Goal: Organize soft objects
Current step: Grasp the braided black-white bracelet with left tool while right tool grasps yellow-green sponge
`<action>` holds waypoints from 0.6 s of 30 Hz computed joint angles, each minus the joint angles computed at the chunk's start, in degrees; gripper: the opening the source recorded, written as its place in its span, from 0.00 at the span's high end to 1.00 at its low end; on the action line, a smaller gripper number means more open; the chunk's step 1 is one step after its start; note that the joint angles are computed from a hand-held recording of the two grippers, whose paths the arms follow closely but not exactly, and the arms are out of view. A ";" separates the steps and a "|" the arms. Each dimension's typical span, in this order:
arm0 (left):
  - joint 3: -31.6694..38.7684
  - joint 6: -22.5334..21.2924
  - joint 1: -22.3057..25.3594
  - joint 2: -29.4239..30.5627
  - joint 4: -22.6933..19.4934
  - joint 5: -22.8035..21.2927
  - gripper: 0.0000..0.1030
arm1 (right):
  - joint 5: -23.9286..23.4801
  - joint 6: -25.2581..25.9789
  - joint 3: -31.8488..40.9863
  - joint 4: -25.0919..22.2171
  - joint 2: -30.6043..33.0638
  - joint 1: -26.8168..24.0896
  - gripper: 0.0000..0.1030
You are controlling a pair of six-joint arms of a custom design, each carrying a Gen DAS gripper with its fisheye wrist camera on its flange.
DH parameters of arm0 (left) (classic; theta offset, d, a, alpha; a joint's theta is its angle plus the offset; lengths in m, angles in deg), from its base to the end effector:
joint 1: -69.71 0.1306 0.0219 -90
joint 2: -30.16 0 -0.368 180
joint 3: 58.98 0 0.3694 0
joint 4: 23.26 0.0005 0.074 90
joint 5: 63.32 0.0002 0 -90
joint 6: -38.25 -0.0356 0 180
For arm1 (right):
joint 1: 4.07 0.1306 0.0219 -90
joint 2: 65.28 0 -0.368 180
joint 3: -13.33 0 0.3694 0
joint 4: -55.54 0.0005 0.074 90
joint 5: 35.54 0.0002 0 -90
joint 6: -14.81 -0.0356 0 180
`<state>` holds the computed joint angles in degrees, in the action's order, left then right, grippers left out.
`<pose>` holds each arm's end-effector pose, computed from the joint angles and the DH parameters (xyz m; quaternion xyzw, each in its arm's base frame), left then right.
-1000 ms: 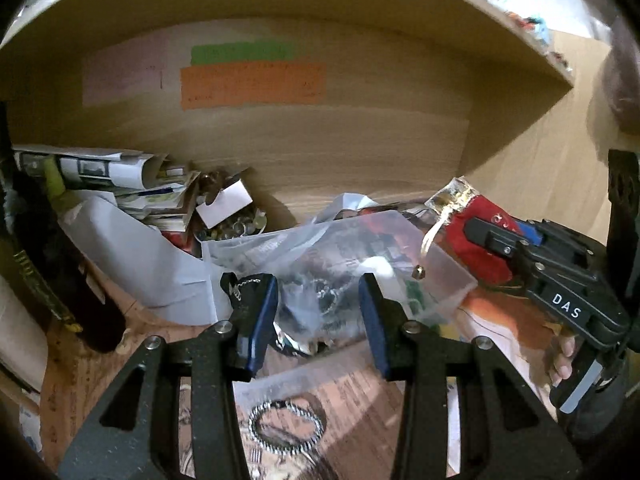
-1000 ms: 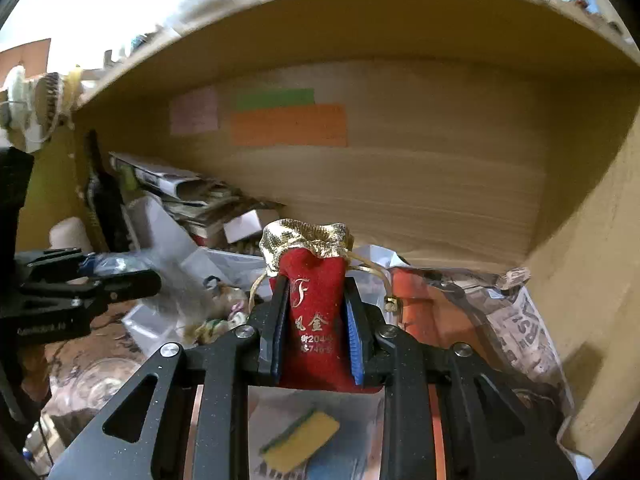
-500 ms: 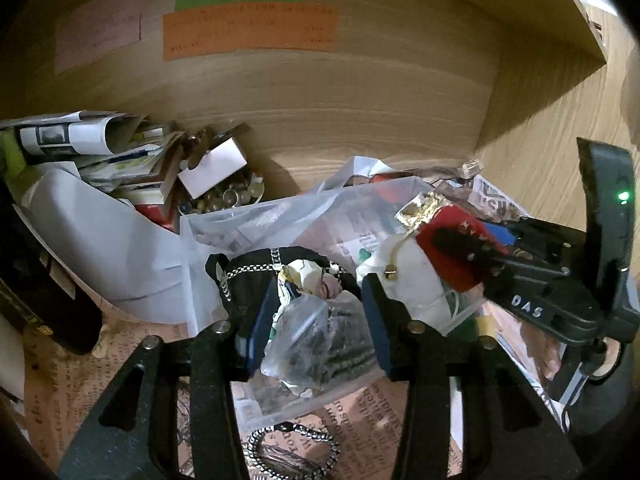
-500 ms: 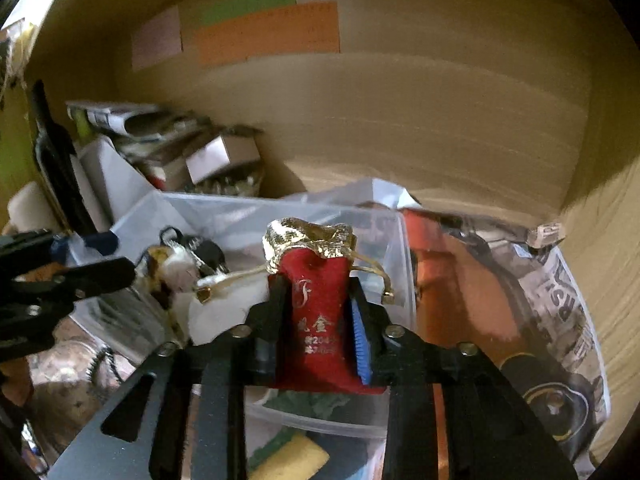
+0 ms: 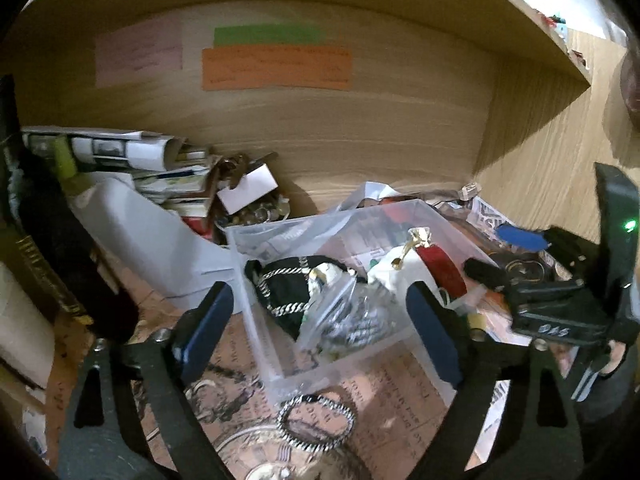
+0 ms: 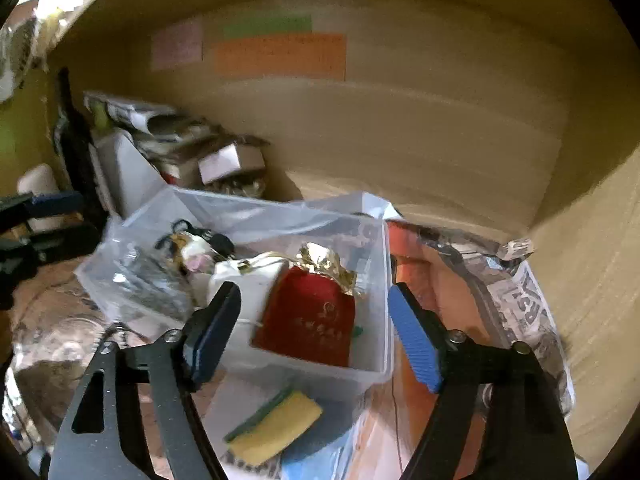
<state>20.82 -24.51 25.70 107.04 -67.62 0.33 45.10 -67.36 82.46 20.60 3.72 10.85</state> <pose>0.2886 -0.2576 0.4376 0.0367 0.8917 -0.0643 0.4465 0.3358 0.0949 0.4125 -0.2113 0.8585 0.1007 0.4563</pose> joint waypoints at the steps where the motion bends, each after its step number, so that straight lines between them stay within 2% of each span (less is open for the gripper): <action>1: -0.28 0.17 -0.24 -0.41 -0.47 -0.30 0.10 | -0.18 -0.20 -0.48 0.25 -1.01 -0.10 0.25; 4: -1.32 0.93 -1.02 -1.27 -2.09 -0.93 0.08 | -0.74 -0.67 -1.98 0.75 -3.72 -0.23 0.21; 8: -3.07 2.38 -1.65 -1.67 -4.05 0.35 0.08 | -1.84 -1.59 -4.03 0.24 -5.95 -0.60 0.20; 18: -6.74 5.91 -0.14 1.83 -5.64 8.46 0.08 | -2.64 -3.26 -7.86 -3.18 -4.88 -0.21 0.20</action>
<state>14.08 -18.60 25.56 108.87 -73.26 8.80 42.46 -70.62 74.60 17.43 -1.15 10.63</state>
